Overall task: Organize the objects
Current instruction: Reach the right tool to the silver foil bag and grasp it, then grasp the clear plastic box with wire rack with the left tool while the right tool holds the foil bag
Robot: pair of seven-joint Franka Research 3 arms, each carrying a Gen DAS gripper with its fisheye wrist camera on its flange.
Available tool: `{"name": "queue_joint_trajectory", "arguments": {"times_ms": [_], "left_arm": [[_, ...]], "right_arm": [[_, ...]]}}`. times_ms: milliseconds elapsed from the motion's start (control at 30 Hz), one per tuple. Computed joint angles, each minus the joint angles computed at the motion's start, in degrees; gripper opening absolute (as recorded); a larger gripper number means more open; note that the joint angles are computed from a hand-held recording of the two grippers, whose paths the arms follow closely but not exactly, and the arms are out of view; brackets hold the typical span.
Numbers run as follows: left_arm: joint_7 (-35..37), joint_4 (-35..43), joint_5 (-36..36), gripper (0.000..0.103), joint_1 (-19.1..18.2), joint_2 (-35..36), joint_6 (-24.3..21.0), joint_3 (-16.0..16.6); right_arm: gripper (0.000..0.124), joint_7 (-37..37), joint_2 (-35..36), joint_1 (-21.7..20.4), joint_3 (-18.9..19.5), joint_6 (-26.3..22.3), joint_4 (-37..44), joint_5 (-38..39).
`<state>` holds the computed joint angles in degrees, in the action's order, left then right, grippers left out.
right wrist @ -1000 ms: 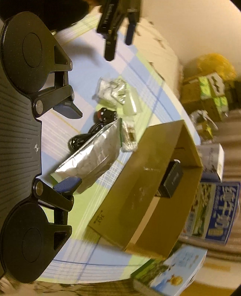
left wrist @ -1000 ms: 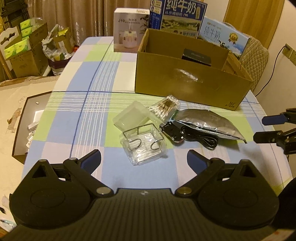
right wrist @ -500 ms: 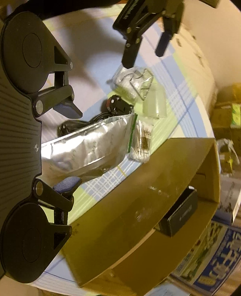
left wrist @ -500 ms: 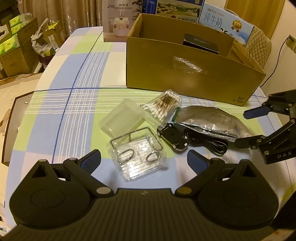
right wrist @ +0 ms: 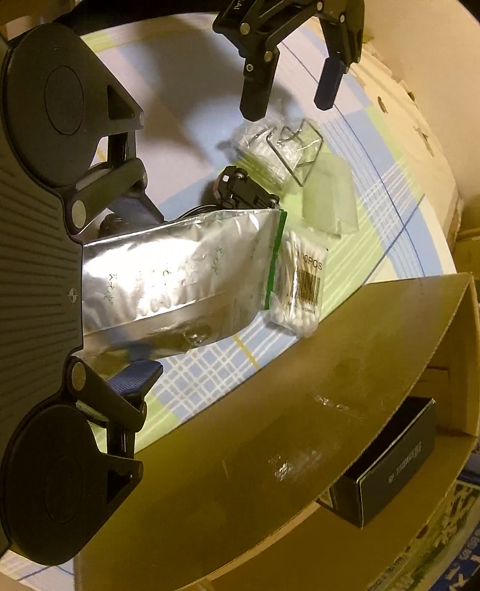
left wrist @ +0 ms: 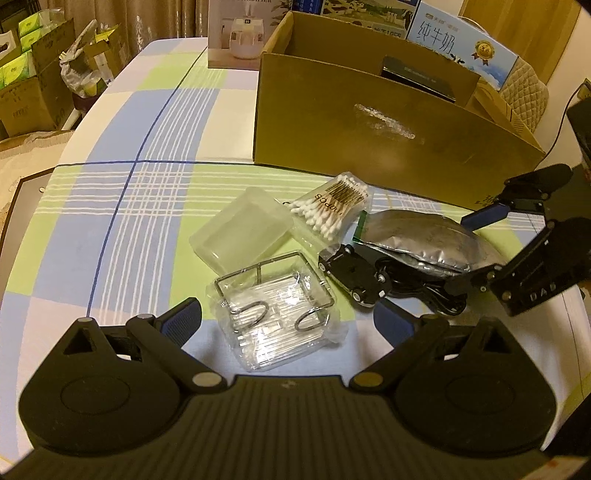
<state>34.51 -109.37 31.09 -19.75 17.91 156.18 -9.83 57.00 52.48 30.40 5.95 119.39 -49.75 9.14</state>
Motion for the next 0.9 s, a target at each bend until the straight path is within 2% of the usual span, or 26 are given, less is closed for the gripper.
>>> {"name": "queue_joint_trajectory", "arguments": {"times_ms": [67,167,200,367,433,600,800,900], "left_arm": [[0.09,-0.04,-0.24,0.098,0.10,0.10,0.28,-0.06],[0.28,-0.02,-0.53,0.098,0.17,0.27,0.64,-0.09],[0.35,0.01,-0.63,0.098,0.19,0.37,0.80,-0.10],[0.39,-0.01,-0.87,0.098,0.07,0.53,0.94,-0.01],[0.27,-0.15,-0.82,0.098,-0.01,0.40,0.91,0.05],[-0.84,-0.76,-0.10,0.098,-0.27,-0.22,1.12,0.38],[-3.38,-2.23,1.26,0.098,-0.21,-1.15,2.04,0.83],[-4.36,-2.05,1.37,0.098,-0.06,-0.86,1.90,0.82]], "right_arm": [[0.075,0.08,1.01,0.00,-0.02,-1.68,2.03,-0.09],[0.075,3.88,4.12,-0.40,0.19,-5.66,7.79,1.40],[0.070,5.29,4.27,-0.69,0.28,-6.20,8.20,2.06],[0.051,7.05,0.21,-1.42,0.69,-3.09,1.51,3.69],[0.046,7.89,-3.17,-1.49,0.56,0.33,-4.41,3.99],[0.045,12.66,-13.81,-2.11,0.63,12.07,-22.88,5.79],[0.045,29.44,-24.69,0.06,-2.08,27.43,-41.82,3.83],[0.045,37.82,-27.45,2.02,-3.98,32.28,-47.31,-1.07]]}}
